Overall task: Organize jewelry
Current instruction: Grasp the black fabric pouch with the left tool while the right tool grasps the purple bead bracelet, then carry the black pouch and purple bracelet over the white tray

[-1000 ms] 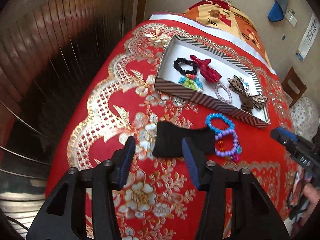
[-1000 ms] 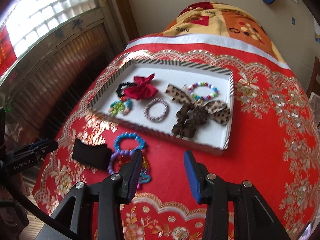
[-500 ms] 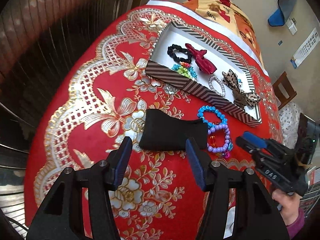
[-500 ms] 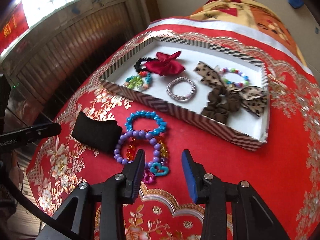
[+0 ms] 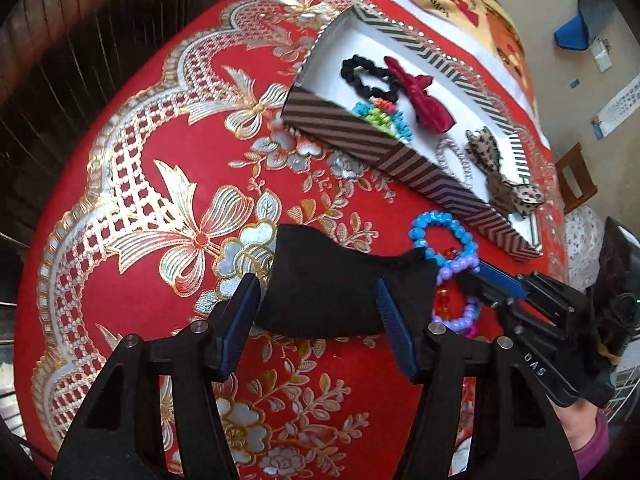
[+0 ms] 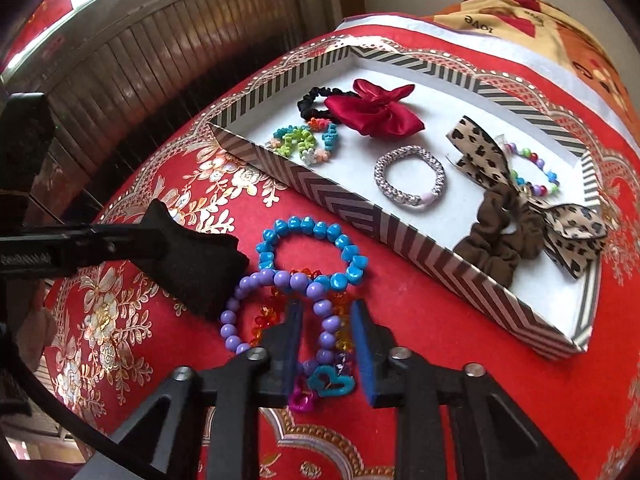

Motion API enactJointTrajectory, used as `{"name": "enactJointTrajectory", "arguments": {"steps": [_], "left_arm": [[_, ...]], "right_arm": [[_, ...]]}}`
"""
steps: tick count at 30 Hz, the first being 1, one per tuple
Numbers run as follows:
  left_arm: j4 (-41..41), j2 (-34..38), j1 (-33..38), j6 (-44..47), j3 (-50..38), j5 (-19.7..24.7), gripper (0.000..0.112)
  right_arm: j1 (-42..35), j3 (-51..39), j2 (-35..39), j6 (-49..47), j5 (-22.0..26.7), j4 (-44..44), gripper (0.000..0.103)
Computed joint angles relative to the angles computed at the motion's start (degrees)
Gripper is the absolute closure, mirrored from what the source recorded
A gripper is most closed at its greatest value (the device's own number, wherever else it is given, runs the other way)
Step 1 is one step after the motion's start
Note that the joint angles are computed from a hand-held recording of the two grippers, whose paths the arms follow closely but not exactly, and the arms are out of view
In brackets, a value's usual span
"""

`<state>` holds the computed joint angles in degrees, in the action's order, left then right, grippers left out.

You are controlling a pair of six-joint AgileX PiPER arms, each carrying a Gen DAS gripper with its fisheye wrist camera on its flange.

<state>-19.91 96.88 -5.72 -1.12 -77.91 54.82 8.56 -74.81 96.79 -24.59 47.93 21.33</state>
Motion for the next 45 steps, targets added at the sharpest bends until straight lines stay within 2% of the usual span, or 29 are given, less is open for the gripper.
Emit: {"name": "enactJointTrajectory", "arguments": {"steps": [1, 4, 7, 14, 27, 45], "left_arm": [[0.2, -0.3, -0.1, -0.3, 0.4, -0.8, 0.075], [1.7, -0.6, -0.5, -1.6, 0.4, -1.1, 0.093], [0.3, -1.1, 0.4, -0.5, 0.2, -0.6, 0.097], [-0.1, -4.3, 0.6, 0.6, -0.5, 0.7, 0.099], [1.5, -7.8, 0.3, 2.0, -5.7, 3.8, 0.099], [4.9, -1.8, -2.0, 1.9, -21.7, 7.2, 0.099]], "right_arm": [[-0.2, 0.0, 0.2, -0.8, -0.1, 0.7, 0.092], [-1.2, 0.3, -0.4, -2.6, 0.1, 3.2, 0.095], [-2.5, 0.7, -2.6, -4.9, 1.5, 6.7, 0.095], [-5.0, 0.1, -7.6, -5.7, 5.1, 11.1, 0.095], [-8.0, -0.7, -13.1, -1.3, 5.5, 8.7, 0.095], [-9.0, -6.5, -13.8, 4.5, 6.3, 2.8, 0.095]]}}
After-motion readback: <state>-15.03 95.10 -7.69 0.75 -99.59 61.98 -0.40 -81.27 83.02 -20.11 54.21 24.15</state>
